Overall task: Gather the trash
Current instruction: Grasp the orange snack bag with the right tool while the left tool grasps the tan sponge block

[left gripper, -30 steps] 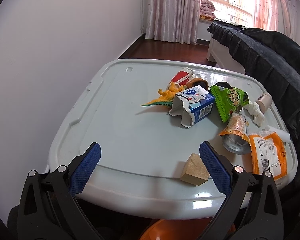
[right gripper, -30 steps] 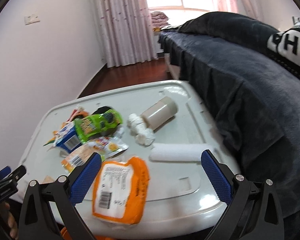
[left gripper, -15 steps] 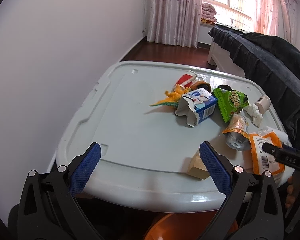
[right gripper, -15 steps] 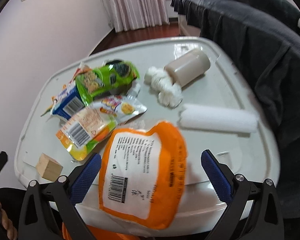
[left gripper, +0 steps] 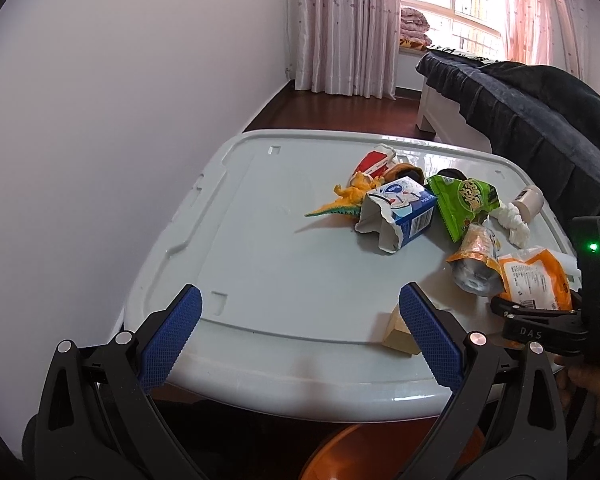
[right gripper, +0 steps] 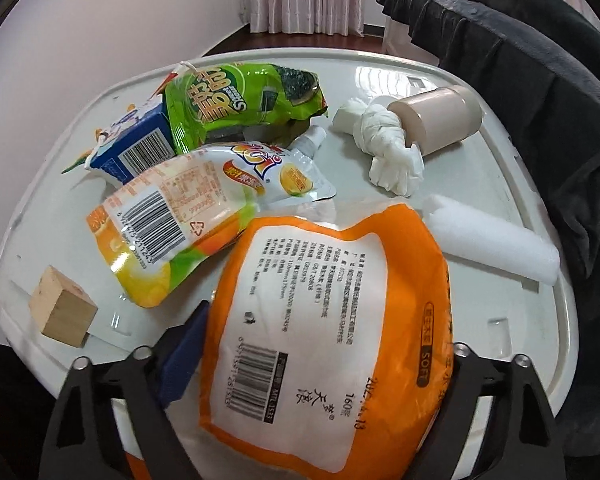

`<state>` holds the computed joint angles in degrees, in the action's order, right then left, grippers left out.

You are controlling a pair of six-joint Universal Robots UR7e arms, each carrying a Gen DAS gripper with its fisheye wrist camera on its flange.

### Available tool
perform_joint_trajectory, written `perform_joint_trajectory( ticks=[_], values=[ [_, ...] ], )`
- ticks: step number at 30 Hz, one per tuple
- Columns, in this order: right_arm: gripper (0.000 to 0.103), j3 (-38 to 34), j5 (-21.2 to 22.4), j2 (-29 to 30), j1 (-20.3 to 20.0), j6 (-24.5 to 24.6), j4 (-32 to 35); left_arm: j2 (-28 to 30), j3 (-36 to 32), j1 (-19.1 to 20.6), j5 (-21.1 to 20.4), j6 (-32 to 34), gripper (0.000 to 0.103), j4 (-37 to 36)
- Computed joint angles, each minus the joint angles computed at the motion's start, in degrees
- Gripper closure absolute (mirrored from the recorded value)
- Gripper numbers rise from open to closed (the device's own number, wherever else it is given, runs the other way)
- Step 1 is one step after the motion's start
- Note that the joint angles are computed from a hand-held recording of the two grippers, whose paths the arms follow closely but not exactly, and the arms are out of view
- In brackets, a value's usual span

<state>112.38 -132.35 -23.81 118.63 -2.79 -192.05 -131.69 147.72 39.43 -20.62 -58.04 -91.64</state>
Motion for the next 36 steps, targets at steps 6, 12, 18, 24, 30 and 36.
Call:
perform_joint_trajectory(
  ticks=[6,12,18,24,30,36],
  values=[
    [0.074,1.8,2.5,-1.1,-0.2,-1.3,-1.6,1.4,0.9,1.5,-1.6,4.4,0.007,-6.2],
    [0.077,4.0,5.0,-3.3,-0.9,-0.3,-3.0,6.1,4.1,3.6,-7.6,19.5,0.007,-24.0],
    [0.077,5.8,6.4,-4.8,-1.1,-0.5,-6.5,17.4,5.9,8.7,-12.3,28.2,0.007,-42.0],
    [0.076,6.4,6.7,-5.4,-1.0,-0.9,-8.6,26.0,7.9,10.1,-9.0,33.0,0.007,-58.0],
    [0.076,7.1,6.8,-5.6,-1.4,-1.0,-9.7,35.5,8.3,13.4,-8.8,36.0,0.007,-72.0],
    [0.075,6.9,6.5,-5.3,-1.5,-0.7,-9.4,41.7,8.1,15.0,-7.7,38.8,0.007,-81.5]
  ],
)
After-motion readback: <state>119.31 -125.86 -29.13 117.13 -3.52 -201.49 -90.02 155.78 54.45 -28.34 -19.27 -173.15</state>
